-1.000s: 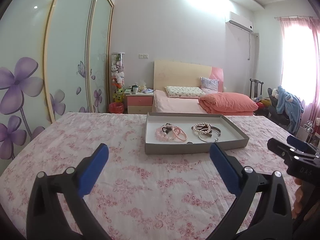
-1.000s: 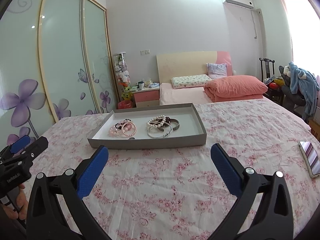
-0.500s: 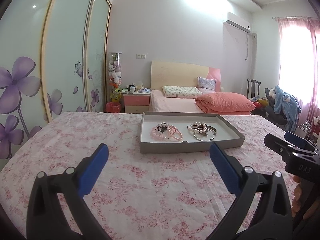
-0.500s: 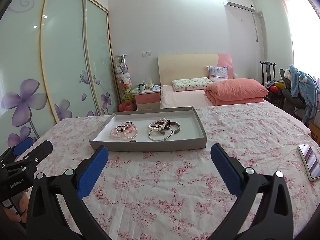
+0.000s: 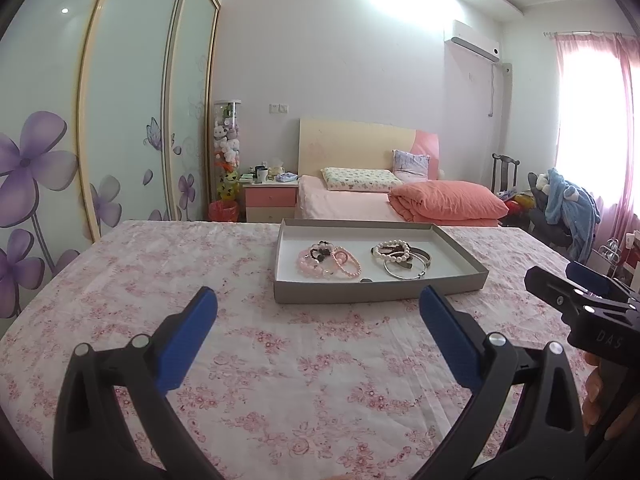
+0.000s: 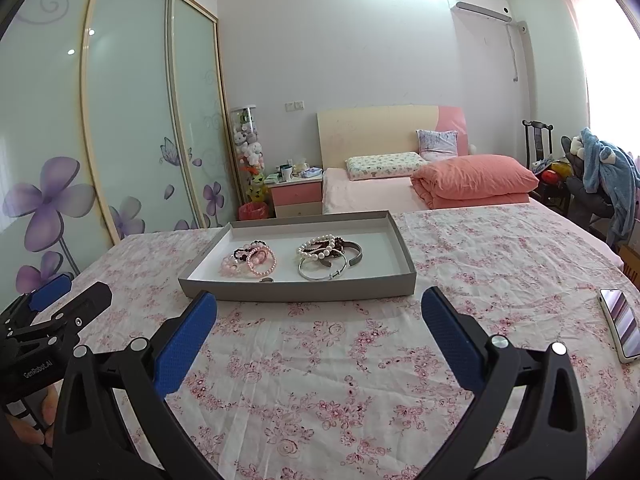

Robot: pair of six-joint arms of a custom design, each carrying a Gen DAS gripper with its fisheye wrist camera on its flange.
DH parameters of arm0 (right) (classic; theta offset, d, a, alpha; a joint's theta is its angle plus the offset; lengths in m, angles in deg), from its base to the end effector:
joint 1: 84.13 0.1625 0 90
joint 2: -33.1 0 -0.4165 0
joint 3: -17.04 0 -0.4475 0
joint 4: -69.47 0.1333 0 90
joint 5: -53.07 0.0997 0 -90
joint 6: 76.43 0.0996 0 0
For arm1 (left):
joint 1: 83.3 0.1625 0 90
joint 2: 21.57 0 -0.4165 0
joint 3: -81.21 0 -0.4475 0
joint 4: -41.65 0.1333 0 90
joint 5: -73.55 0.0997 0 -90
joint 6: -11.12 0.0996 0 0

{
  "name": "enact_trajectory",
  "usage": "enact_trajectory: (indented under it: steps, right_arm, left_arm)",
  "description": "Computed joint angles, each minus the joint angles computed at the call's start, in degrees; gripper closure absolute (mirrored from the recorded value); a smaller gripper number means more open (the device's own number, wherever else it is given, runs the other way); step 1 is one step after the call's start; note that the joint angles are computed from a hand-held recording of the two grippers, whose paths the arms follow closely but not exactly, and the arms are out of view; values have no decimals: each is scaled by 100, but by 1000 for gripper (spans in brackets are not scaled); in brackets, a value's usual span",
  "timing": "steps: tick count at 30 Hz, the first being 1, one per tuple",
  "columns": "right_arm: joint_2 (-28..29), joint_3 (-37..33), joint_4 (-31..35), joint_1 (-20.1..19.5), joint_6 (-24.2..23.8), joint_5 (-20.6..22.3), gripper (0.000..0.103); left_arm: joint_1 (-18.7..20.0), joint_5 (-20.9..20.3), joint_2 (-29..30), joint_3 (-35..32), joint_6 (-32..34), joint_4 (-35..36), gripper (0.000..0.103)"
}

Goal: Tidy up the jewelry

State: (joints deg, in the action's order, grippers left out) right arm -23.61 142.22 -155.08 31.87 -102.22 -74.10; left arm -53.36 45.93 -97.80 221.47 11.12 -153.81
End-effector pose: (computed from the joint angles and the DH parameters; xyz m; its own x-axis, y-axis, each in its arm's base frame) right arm 0.2875 -0.4226 0.1533 -0.7855 -0.0261 0.6183 -0.5770 0.3921 -0.7165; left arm -0.2364 -0.3918 0.1961 -0.7394 0.1091 -0.6643 0.6497 0.3742 -0.6617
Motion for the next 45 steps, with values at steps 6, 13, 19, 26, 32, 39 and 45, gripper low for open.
enact_trajectory:
  steps: [6, 13, 19, 26, 32, 39, 45]
  right_arm:
    - [16, 8, 6, -25, 33, 22, 2]
    - [14, 20, 21, -54, 46, 52, 2]
    - [21, 18, 36, -57, 66, 55, 2]
    - [28, 13, 34, -54, 66, 49, 2]
    - [28, 9, 40, -51, 69, 43, 2]
    - [30, 5, 42, -48, 66, 47, 2]
    - [24, 0, 57, -42, 79, 33, 2]
  left_arm:
    - [62, -23, -3, -40, -30, 88, 4]
    - [99, -54, 0, -62, -60, 150, 4]
    - [107, -54, -9, -64, -80, 180, 4]
    - [133, -74, -4, -58, -101, 183, 4]
    - [145, -96, -4, -52, -115, 183, 4]
    - [154, -100, -11, -51, -103, 179, 4]
    - [153, -95, -10, -53, -100, 179, 4]
